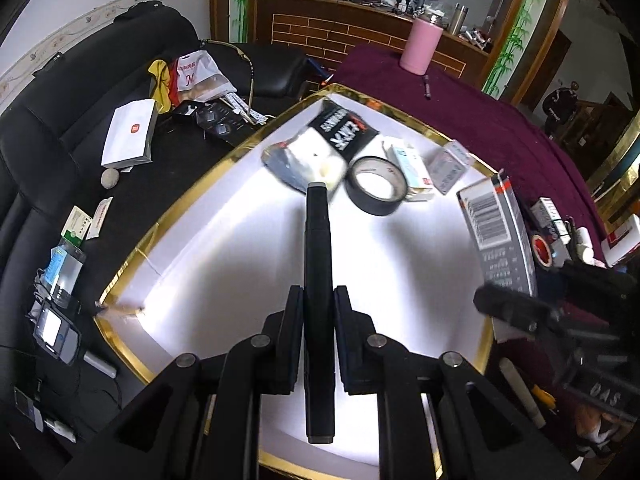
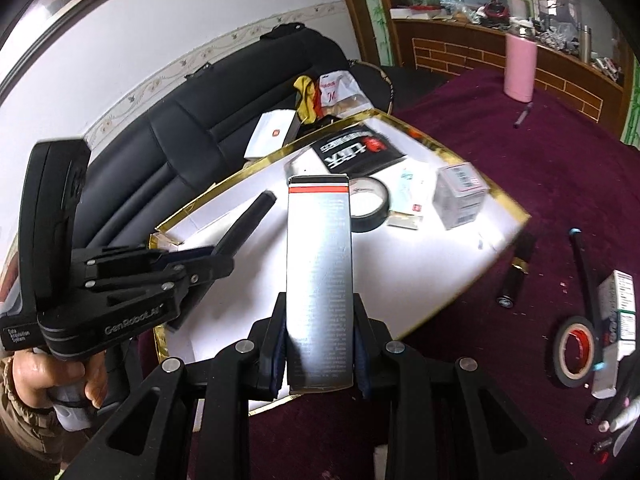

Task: Organize objects
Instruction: 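Lower the silver box onto the tray and open the right tool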

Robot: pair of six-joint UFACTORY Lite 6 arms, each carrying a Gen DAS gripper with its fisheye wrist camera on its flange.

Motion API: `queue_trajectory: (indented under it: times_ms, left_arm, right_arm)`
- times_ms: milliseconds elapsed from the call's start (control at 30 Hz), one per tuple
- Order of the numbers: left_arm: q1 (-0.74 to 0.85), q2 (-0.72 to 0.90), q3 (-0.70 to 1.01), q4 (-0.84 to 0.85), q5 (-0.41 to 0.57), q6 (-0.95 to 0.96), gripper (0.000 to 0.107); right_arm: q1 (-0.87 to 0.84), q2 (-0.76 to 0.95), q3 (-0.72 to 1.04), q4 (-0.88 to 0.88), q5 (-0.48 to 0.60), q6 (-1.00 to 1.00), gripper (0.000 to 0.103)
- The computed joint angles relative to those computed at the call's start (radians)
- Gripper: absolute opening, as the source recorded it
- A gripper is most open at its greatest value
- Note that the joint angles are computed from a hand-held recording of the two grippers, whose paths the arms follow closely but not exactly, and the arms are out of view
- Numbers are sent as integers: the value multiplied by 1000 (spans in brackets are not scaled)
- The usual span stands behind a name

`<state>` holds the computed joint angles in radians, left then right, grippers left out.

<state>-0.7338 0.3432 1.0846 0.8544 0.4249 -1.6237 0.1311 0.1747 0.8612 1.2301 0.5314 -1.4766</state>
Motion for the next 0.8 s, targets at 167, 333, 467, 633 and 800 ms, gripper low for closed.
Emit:
queue_trajectory:
  times_ms: [167,333,467,633,800]
  left_arm:
    - [68,27,7,-48,-32,110,14]
    - [120,69,33,-120,-54,237,14]
    - [153,101,56,-158,-60,312,14]
    - [172,124,64,-150,-56,330,14]
    - [180,127,51,-100,-78,299,15]
  right_arm:
    - [80,73,49,-23,-56,62,30]
    - [128,134,94,-42,-94,110,30]
    - [161,171,127,-80,-121,163,30]
    - [200,240,184,-134,-159,236,30]
    - [221,282,223,-177,-191,289,31]
